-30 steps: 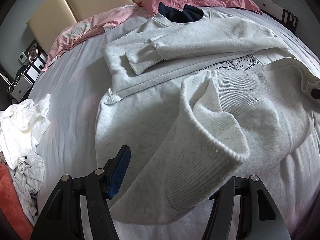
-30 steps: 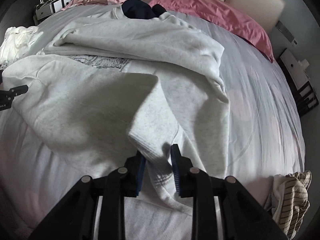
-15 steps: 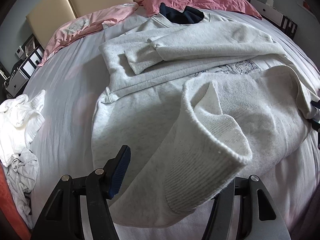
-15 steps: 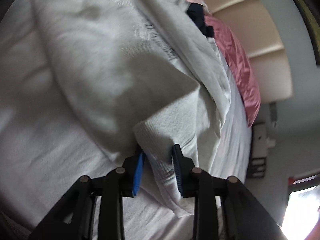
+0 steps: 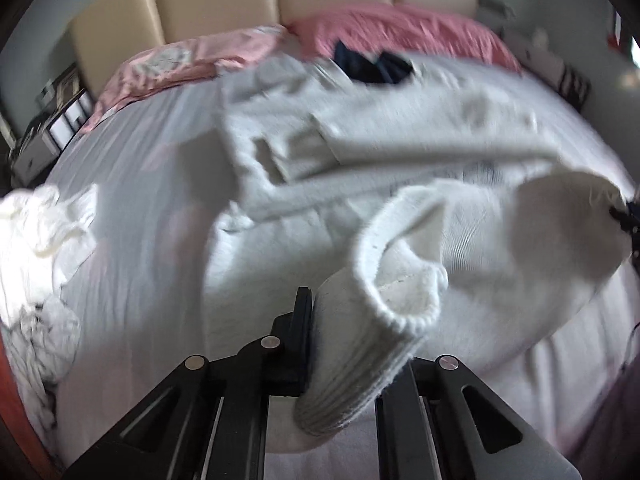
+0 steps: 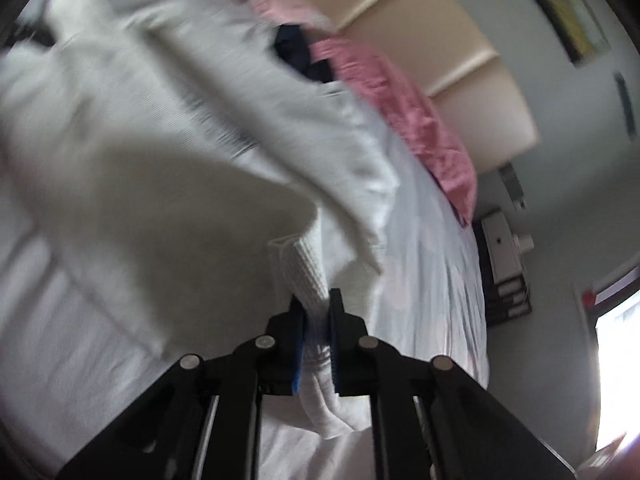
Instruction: Fold clothes
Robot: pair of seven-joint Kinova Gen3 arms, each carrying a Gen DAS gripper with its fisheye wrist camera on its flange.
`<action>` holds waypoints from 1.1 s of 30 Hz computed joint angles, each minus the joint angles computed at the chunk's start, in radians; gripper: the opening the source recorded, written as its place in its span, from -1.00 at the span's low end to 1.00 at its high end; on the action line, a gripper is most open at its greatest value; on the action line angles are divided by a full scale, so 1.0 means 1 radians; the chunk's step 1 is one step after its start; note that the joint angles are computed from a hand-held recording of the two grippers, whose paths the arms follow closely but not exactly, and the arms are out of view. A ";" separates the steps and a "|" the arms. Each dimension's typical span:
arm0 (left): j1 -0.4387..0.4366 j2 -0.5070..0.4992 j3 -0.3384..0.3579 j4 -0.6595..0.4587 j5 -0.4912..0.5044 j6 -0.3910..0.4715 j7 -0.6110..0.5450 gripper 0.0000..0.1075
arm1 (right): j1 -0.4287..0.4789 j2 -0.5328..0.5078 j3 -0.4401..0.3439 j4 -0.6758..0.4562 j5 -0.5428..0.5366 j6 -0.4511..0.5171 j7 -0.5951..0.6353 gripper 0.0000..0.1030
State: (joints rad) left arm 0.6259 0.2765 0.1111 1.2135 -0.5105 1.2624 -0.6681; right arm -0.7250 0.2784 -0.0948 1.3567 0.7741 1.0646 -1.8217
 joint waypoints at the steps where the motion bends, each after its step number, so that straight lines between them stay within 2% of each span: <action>1: 0.005 -0.026 -0.004 0.019 -0.006 -0.013 0.029 -0.80 | 0.017 -0.016 0.007 -0.007 -0.022 -0.019 -0.030 -0.81; 6: 0.006 -0.158 0.034 0.102 -0.050 -0.048 0.188 -0.82 | 0.121 -0.114 0.010 -0.024 -0.145 -0.087 -0.118 -0.83; 11: 0.015 -0.241 0.121 0.132 -0.167 -0.033 0.350 -0.84 | 0.170 -0.242 -0.031 0.018 -0.139 -0.113 -0.242 -0.84; 16: 0.047 -0.278 0.223 0.118 -0.310 0.059 0.440 -0.86 | 0.226 -0.334 -0.097 0.076 -0.097 -0.154 -0.342 -0.85; 26: 0.164 -0.291 0.370 0.041 -0.499 0.286 0.484 -0.88 | 0.345 -0.485 -0.226 0.148 -0.090 -0.159 -0.379 -0.86; 33: 0.293 -0.273 0.437 -0.006 -0.544 0.435 0.486 -0.88 | 0.384 -0.616 -0.219 0.179 -0.234 -0.135 -0.276 -0.86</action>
State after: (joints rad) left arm 0.9187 0.0037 0.5477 1.2075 -1.0548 1.6971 -0.1816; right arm -0.3407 -0.3372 -0.3137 1.5356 0.5404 0.9296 -2.0982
